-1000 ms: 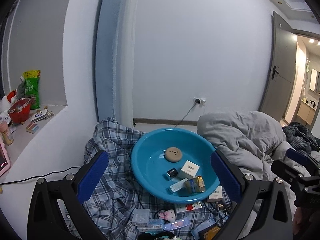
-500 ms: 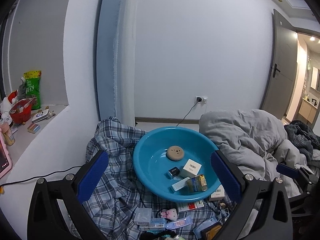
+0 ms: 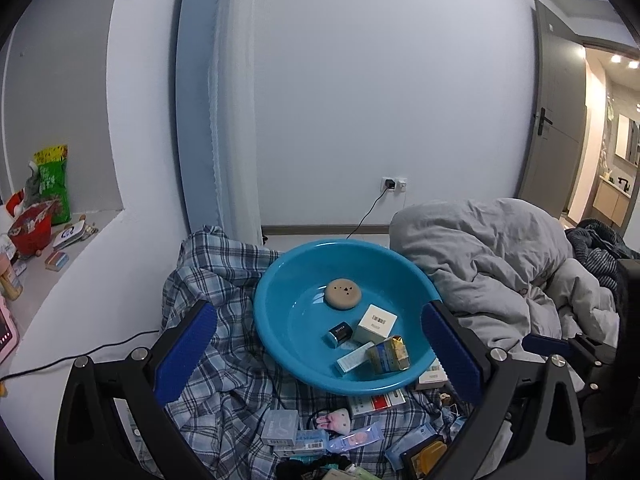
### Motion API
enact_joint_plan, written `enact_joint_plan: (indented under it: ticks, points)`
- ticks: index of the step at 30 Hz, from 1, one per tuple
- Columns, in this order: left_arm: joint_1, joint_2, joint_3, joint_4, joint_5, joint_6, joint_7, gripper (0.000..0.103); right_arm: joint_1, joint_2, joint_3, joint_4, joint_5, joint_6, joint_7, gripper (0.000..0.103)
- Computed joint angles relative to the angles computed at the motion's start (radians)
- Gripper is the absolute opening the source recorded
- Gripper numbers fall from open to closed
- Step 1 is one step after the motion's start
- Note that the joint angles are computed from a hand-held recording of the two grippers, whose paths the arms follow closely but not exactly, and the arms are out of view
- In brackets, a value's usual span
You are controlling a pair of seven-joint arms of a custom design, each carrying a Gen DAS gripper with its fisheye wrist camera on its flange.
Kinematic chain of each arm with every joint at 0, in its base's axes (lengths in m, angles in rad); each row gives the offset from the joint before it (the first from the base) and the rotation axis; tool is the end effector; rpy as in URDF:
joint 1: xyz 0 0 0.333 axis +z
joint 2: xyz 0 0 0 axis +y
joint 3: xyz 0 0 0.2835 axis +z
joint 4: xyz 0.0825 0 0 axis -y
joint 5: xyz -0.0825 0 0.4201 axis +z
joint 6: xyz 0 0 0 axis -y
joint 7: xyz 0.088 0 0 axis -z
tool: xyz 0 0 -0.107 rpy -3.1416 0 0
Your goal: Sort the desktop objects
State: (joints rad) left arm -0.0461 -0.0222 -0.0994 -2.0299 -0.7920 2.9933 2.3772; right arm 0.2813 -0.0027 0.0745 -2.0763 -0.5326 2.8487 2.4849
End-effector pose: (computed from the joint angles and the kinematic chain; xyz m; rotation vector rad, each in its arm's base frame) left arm 0.6213 -0.0402 0.5103 -1.4440 1.8141 -1.0619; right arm 0.5753 0.2427 0.4652 -1.5964 1.7788 -0.5697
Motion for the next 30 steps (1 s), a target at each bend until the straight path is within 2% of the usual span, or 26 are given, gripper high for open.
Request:
enact_joint_plan:
  ticks: [4, 9, 17, 22, 30]
  points:
    - [0.005, 0.008, 0.000, 0.003, 0.048, 0.004, -0.045, 0.103, 0.003, 0.011, -0.002, 0.022, -0.079, -0.063, 0.069, 0.102]
    - [0.020, 0.029, -0.007, 0.021, 0.065, -0.018, -0.080, 0.103, -0.002, 0.018, -0.012, 0.012, -0.001, -0.034, 0.031, 0.102]
    - [0.054, 0.094, -0.040, 0.058, 0.258, -0.054, -0.251, 0.103, 0.013, 0.053, -0.024, 0.044, -0.009, -0.083, 0.038, 0.102]
    - [0.077, 0.098, -0.080, 0.060, 0.178, -0.050, -0.177, 0.103, 0.025, 0.049, -0.039, 0.049, -0.122, -0.106, 0.138, 0.102]
    - [0.063, 0.070, -0.077, 0.033, 0.158, -0.016, -0.153, 0.103, 0.004, 0.013, -0.028, 0.030, -0.231, -0.103, 0.253, 0.102]
